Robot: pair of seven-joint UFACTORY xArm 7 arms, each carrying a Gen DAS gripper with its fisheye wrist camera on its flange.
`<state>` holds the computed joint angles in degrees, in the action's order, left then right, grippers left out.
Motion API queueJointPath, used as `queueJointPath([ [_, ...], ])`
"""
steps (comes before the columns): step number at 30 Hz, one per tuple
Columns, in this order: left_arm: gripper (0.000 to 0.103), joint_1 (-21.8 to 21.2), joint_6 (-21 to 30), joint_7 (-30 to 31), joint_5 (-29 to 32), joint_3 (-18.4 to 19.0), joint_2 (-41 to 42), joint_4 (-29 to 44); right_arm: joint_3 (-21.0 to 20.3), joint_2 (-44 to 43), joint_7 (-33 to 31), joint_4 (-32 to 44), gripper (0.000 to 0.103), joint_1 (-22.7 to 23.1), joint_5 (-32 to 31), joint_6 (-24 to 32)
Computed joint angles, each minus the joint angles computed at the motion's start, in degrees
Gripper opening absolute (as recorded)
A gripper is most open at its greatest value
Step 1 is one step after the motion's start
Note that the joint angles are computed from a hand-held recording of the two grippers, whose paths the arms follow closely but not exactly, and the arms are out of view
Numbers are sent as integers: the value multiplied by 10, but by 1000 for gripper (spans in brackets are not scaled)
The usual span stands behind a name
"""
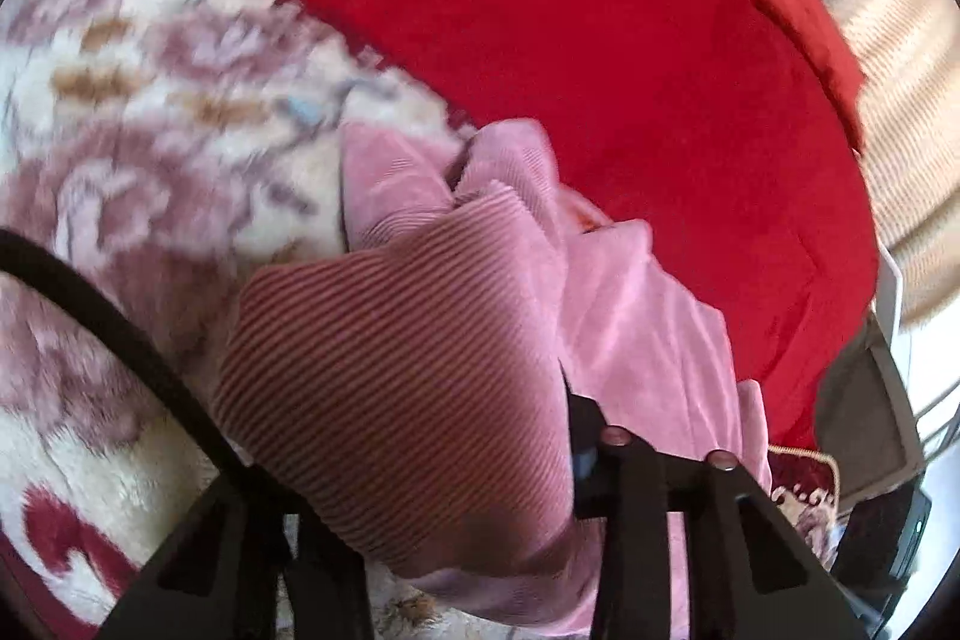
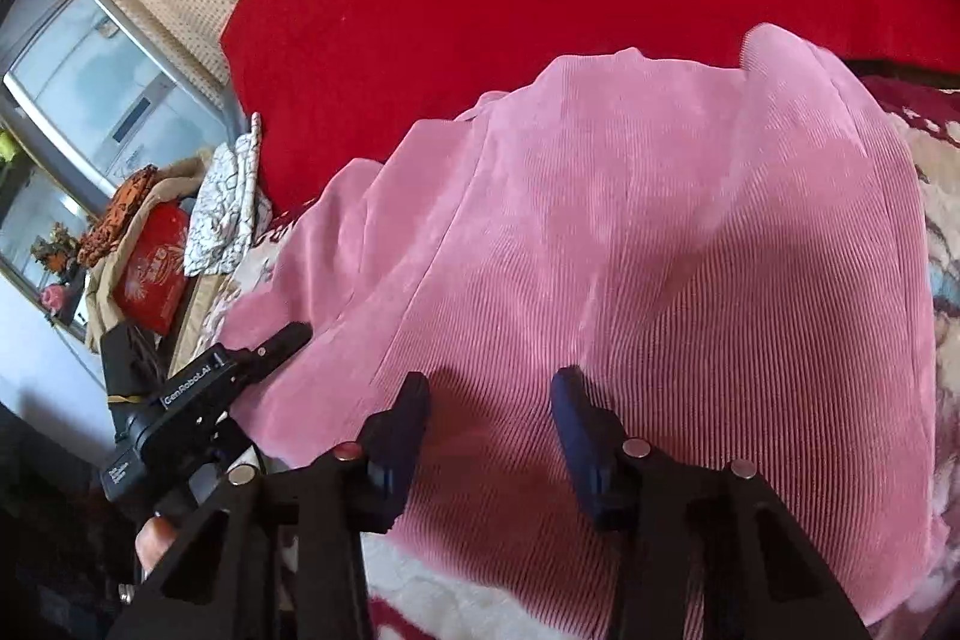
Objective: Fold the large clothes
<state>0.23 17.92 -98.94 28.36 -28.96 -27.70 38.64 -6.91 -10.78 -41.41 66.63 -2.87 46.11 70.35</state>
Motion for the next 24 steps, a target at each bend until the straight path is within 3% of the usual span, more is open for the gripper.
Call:
queueJointPath([
  [4, 30, 5, 70, 40, 62, -38, 2, 69, -23, 40, 4, 35, 45, -19, 38, 75],
  [8, 29, -25, 150, 110, 112, -62, 54, 172, -36, 105, 35, 97, 45, -68, 89, 186],
  [11, 28, -45, 212, 164, 178, -108, 146, 276, -34, 133, 38, 131, 47, -108, 116, 218],
  [14, 29, -85, 323, 233, 255, -158, 280, 384, -32, 160, 46, 155, 52, -151, 160, 244],
  [16, 31, -115, 362, 276, 273, -156, 353, 414, -28, 188, 71, 173, 67, -181, 204, 273],
  [18, 34, -137, 372, 263, 312, -138, 365, 401, -17, 201, 92, 176, 75, -200, 238, 275],
  [24, 34, -140, 261, 271, 281, -85, 303, 336, 20, 213, 90, 188, 86, -208, 246, 274],
])
